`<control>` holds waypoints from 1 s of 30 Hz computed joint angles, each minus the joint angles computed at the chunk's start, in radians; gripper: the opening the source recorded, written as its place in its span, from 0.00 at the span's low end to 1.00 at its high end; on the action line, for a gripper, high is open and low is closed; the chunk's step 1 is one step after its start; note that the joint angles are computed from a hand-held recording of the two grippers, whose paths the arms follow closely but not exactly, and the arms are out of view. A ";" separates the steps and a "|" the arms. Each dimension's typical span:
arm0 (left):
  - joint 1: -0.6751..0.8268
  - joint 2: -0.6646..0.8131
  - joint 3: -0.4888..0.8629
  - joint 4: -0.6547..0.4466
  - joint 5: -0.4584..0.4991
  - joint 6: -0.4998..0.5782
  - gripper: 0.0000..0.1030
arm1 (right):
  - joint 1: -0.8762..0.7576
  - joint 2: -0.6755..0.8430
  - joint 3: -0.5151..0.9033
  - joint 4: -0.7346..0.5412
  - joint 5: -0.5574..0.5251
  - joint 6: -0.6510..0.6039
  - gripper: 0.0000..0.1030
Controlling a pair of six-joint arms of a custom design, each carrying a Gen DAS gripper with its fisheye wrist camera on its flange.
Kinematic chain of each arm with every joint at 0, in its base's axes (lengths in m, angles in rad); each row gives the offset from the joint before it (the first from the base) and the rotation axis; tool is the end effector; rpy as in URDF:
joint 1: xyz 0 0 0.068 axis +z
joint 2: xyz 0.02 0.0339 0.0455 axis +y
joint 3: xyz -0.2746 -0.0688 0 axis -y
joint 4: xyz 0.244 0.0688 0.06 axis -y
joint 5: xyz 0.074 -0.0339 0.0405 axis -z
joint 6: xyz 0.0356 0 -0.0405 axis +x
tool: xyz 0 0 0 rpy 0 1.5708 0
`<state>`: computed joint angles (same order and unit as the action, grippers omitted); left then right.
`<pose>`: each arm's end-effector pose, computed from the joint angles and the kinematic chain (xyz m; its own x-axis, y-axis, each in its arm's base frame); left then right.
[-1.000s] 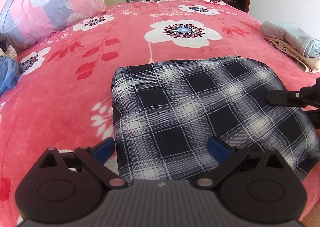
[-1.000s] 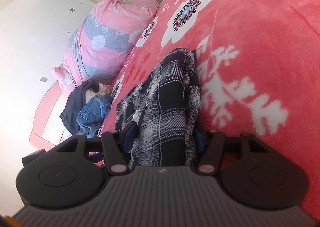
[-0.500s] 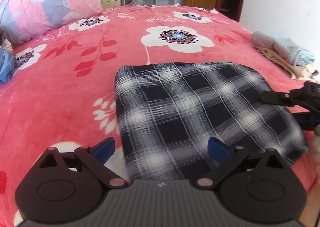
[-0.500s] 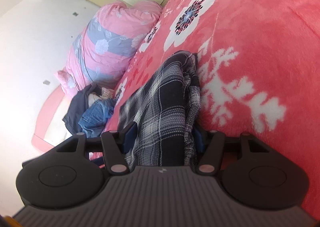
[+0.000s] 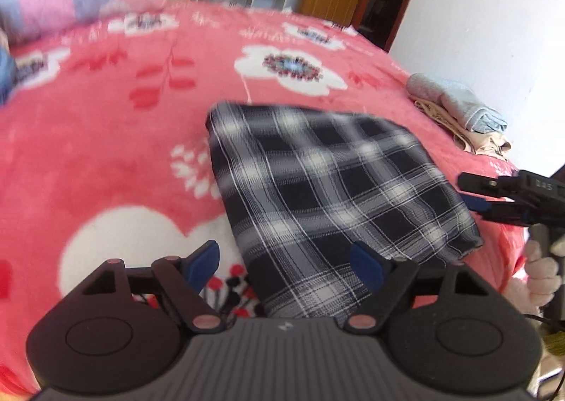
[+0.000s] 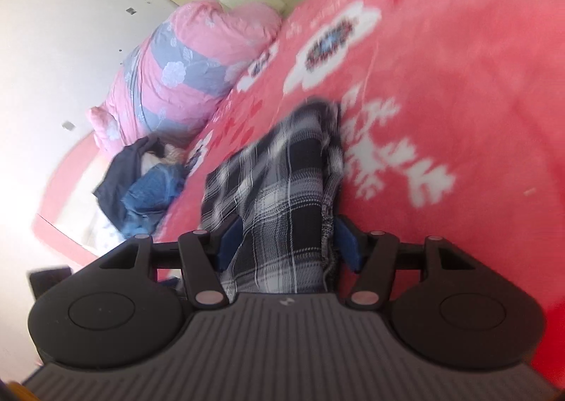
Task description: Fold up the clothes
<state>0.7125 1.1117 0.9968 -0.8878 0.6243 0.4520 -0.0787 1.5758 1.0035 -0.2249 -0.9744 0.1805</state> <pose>0.1672 0.1169 0.3046 -0.7015 -0.1377 -0.6992 0.0155 0.9780 -0.2082 0.3260 0.0038 0.2391 -0.7971 0.1640 -0.5811 -0.3955 0.5854 0.7077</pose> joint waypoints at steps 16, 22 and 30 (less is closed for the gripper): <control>0.232 -0.149 -0.090 -0.235 0.135 0.381 0.65 | 0.035 -0.289 -0.219 0.049 0.212 -0.185 0.35; 0.151 -0.141 -0.055 -0.133 0.215 0.241 0.66 | 0.093 -0.393 -0.270 0.197 0.255 -0.168 0.35; -0.180 0.006 0.000 0.279 0.074 -0.139 0.66 | 0.178 -0.312 -0.195 0.295 0.357 -0.186 0.33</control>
